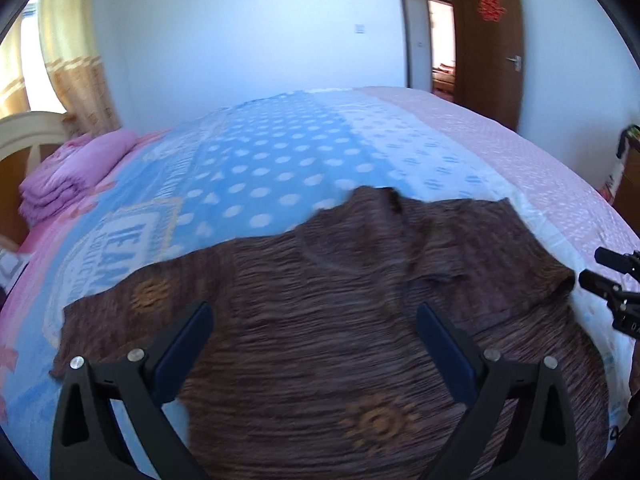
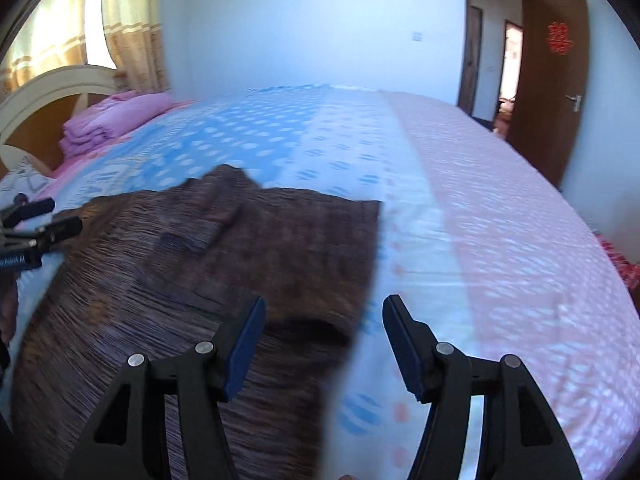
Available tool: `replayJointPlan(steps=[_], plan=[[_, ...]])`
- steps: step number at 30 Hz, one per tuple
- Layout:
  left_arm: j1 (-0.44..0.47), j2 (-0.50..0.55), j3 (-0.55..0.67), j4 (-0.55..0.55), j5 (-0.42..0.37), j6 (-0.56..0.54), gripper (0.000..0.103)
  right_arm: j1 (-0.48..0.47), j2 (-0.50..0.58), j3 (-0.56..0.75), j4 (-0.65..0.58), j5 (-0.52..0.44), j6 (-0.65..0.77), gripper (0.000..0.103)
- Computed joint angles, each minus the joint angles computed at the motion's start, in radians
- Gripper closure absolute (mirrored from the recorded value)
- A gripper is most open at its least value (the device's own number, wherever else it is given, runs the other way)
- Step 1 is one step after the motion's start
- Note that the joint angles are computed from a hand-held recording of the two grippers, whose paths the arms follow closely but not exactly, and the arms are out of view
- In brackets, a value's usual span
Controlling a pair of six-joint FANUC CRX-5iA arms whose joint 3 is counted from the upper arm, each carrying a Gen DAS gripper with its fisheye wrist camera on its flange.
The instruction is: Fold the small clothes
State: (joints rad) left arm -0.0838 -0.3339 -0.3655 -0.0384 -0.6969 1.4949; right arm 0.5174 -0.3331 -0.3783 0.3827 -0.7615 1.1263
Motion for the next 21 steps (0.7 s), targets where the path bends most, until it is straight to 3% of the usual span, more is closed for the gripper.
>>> replayJointPlan(steps=[2, 4, 10, 12, 14, 17, 19, 21], plan=[[-0.051, 0.055, 0.043, -0.026, -0.020, 0.019, 0.003, -0.022, -0.019, -0.020, -0.034, 0.009, 0.030, 0.041], [-0.137, 0.125, 0.114, -0.162, -0.028, 0.112, 0.006, -0.031, -0.035, -0.050, -0.046, 0.037, 0.043, 0.040], [-0.265, 0.305, 0.272, -0.388, -0.109, 0.233, 0.010, -0.045, -0.042, -0.060, -0.086, 0.054, 0.079, 0.040], [-0.323, 0.349, 0.340, -0.581, -0.183, 0.386, 0.010, -0.041, -0.048, -0.070, -0.070, 0.070, 0.068, 0.040], [-0.330, 0.371, 0.381, -0.686, -0.250, 0.528, 0.010, -0.044, -0.056, -0.074, -0.069, 0.077, 0.070, 0.040], [-0.272, 0.384, 0.411, -0.684, -0.341, 0.600, 0.012, -0.051, -0.058, -0.069, -0.081, 0.080, 0.071, 0.040], [-0.202, 0.327, 0.347, -0.567, -0.262, 0.529, 0.012, -0.053, -0.054, -0.068, -0.086, 0.078, 0.068, 0.039], [-0.178, 0.281, 0.303, -0.517, -0.230, 0.495, 0.014, -0.049, -0.048, -0.070, -0.075, 0.078, 0.058, 0.038]])
